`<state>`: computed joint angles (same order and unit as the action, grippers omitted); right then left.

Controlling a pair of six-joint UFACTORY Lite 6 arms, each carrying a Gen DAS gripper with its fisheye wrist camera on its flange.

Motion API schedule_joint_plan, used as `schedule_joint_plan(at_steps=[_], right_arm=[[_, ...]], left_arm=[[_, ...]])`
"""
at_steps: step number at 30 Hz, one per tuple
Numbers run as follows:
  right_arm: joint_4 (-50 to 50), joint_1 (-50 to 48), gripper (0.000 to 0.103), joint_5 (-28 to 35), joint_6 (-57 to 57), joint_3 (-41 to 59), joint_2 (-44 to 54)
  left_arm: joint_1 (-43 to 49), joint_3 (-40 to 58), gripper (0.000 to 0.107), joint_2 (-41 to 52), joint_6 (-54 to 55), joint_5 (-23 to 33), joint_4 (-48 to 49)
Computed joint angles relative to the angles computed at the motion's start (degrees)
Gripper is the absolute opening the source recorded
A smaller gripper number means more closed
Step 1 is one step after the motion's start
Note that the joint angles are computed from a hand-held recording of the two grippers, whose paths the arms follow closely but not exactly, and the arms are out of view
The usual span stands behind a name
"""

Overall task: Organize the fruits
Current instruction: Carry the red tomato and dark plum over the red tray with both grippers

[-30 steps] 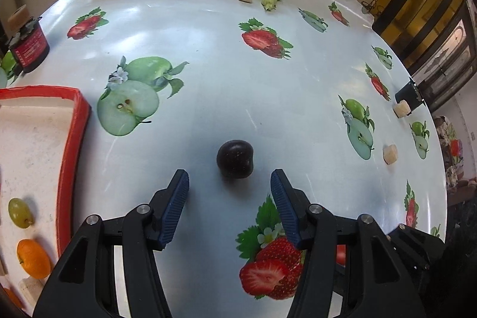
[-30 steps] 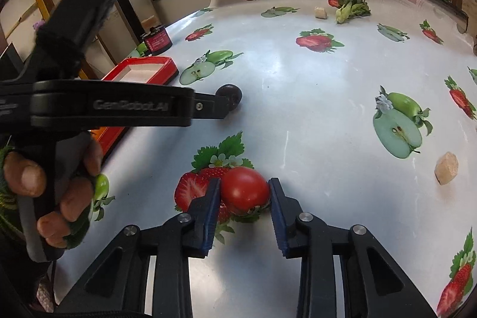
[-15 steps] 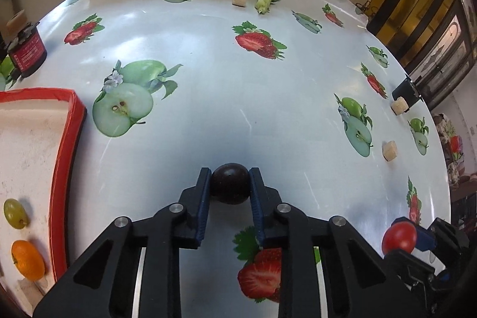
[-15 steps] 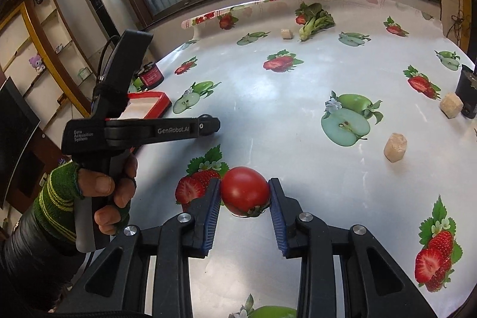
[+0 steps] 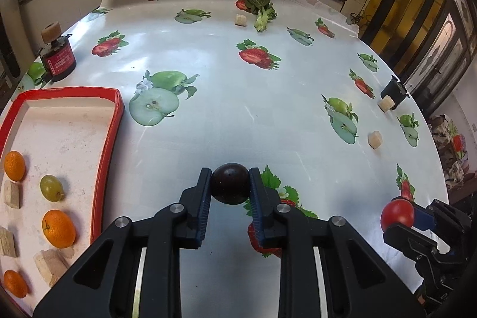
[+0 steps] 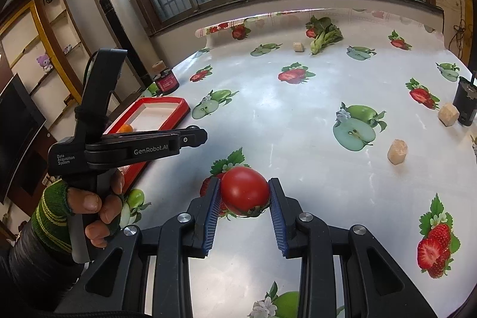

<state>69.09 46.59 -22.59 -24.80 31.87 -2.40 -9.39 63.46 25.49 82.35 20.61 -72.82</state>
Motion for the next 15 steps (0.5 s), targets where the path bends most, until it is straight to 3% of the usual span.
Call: schedule_joint_plan(at_steps=[15], right_arm=[[5.4, 5.7, 0.033, -2.9, -2.7, 2.2, 0.8]], left_arm=[[5.4, -13.3, 0.022, -13.2, 16.6, -2.2, -11.8]])
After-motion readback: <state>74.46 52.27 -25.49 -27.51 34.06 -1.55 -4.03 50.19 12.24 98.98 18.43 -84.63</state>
